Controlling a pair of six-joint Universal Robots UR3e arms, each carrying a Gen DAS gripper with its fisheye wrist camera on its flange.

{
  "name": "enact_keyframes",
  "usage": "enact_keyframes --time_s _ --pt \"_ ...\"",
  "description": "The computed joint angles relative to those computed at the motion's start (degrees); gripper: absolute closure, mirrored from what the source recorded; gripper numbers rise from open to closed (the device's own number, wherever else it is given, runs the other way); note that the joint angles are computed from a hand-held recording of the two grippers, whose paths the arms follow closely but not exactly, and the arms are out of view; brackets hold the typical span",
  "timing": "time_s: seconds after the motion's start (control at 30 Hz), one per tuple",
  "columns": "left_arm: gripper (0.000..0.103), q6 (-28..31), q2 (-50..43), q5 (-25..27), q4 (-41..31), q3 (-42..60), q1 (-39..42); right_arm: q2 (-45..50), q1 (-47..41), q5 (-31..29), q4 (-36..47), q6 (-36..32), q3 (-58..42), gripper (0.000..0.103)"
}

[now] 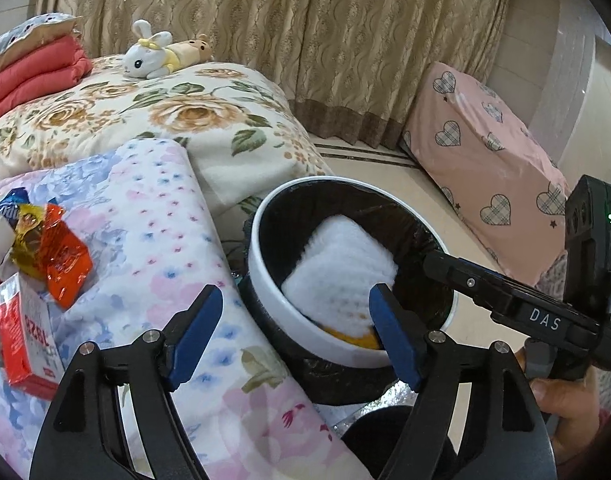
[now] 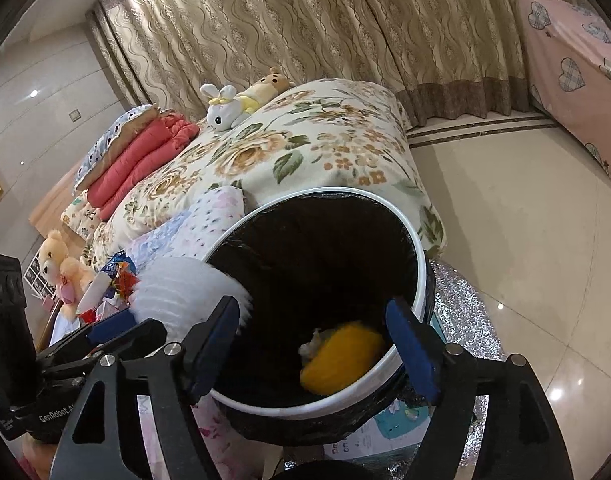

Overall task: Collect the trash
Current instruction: 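Open the left tool over the bin while the right tool drops the orange net inside, then move both tools back from the bin to the remaining trash on the bed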

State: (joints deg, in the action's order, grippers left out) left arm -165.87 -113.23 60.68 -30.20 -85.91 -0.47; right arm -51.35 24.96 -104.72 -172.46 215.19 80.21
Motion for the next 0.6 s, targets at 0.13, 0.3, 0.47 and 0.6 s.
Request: enact_keyframes --time_s 0.13,0.3,0.47,0.6 --pt "0.025 0.17 2.24 -0.90 1.50 -3.48 1.28 -0.64 1.36 -1.76 -0.09 0.32 0.31 0.025" --pt "0.025 1.34 6.33 -2.15 3.37 -10.43 4.14 -0.08 3.08 -2.32 -0.61 1.30 -0.63 0.023" --pt "0.025 3.68 11.48 -3.22 5.44 -18.88 8.98 3.05 5.81 -2.48 0.30 1.51 -5.11 0.023" --pt "0.025 5.58 14.65 -4.32 6.01 -23.66 13.69 7.22 7.82 -1.58 2.64 1.34 -11.58 0.023"
